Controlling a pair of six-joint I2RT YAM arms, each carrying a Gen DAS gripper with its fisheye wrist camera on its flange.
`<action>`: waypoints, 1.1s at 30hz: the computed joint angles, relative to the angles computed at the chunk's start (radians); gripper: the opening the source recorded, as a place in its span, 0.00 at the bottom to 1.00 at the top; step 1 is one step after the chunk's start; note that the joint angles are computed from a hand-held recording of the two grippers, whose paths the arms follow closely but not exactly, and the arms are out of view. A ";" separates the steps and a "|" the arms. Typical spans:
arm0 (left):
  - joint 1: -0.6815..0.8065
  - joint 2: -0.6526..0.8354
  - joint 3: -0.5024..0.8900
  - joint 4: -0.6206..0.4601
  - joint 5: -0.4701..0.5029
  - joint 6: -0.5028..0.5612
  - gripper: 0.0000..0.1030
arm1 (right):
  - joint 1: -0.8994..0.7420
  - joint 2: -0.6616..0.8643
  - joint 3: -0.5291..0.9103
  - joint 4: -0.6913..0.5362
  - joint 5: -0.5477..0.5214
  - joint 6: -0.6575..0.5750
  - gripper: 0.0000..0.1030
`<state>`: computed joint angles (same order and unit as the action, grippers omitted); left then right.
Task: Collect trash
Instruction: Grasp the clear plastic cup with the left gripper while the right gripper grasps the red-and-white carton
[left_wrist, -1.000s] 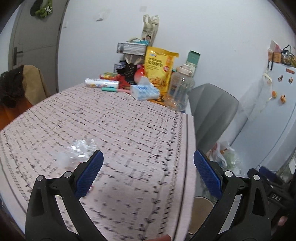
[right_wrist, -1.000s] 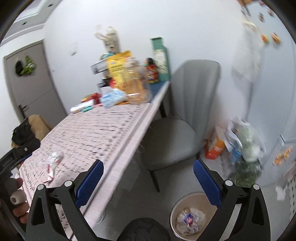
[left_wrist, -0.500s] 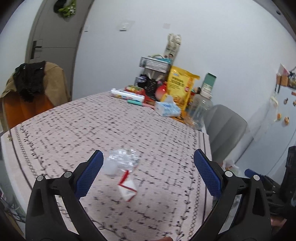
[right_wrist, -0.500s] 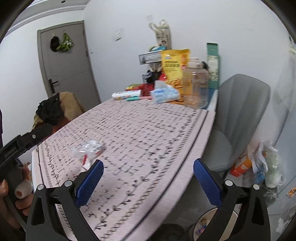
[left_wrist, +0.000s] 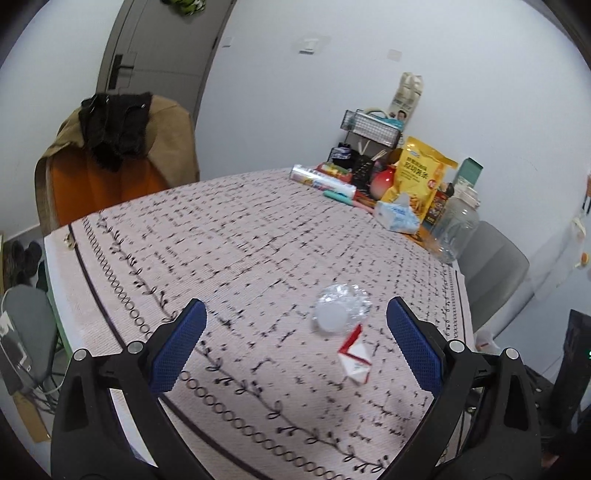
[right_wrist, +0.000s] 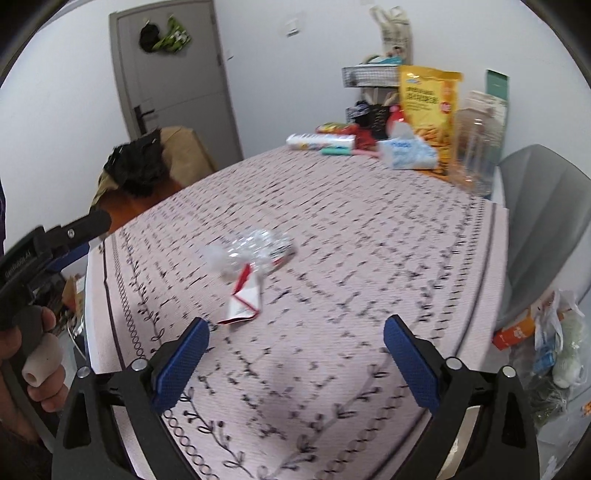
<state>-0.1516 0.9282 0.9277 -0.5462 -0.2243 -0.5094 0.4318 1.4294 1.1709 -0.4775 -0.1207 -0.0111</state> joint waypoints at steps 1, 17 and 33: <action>0.023 -0.008 -0.010 -0.002 0.018 0.004 0.94 | 0.020 0.027 0.015 -0.004 0.006 0.000 0.84; 0.193 -0.034 -0.086 0.011 0.157 0.038 0.94 | 0.154 0.300 0.180 -0.043 0.099 0.081 0.43; 0.116 0.075 -0.059 0.063 0.156 0.033 0.86 | 0.085 0.295 0.160 -0.011 0.023 0.069 0.07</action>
